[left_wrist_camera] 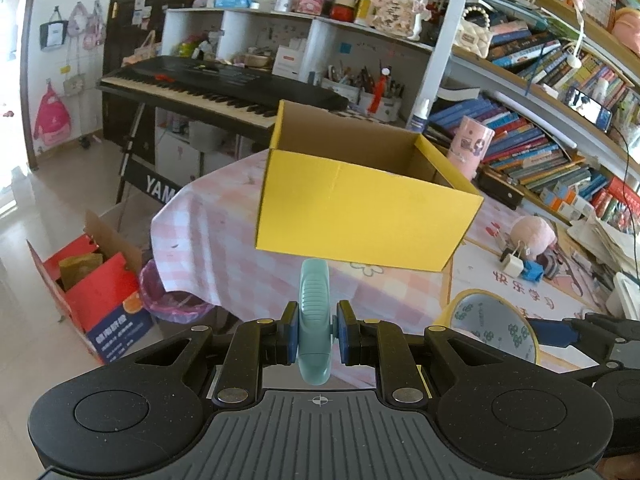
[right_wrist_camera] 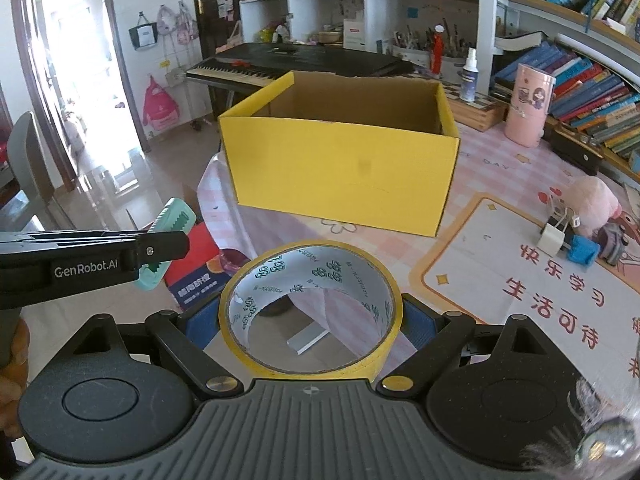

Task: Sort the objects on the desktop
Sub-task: 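Carry the mint-green marker in the left gripper to the yellow box while the right gripper carries the tape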

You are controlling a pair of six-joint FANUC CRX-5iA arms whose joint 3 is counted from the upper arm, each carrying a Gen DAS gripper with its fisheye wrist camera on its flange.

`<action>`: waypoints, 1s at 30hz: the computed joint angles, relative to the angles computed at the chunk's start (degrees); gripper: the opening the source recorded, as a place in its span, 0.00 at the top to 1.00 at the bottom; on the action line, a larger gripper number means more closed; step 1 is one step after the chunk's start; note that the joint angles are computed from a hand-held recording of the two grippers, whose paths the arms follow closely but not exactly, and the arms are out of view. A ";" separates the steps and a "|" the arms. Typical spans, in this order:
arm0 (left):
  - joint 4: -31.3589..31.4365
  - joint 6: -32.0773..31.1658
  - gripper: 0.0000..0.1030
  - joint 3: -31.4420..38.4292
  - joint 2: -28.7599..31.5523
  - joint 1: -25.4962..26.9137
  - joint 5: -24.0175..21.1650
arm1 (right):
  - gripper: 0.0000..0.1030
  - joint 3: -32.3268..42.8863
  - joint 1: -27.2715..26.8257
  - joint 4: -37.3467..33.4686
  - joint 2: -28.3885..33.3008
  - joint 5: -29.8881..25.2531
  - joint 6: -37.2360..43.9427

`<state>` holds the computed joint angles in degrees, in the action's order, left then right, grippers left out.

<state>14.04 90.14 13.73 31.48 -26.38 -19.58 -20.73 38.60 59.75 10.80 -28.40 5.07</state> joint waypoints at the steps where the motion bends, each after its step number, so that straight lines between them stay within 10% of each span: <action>1: 0.01 0.11 0.83 -0.01 -0.01 0.03 0.03 | 0.12 0.09 0.07 -0.11 0.03 -0.08 0.19; 13: -1.71 2.23 0.83 1.01 0.22 -0.33 1.25 | 0.12 0.48 -0.76 1.96 0.45 0.22 0.67; 30: -9.70 9.40 0.83 21.84 9.87 -1.13 0.15 | 0.12 4.63 -18.57 44.89 3.38 13.90 -25.56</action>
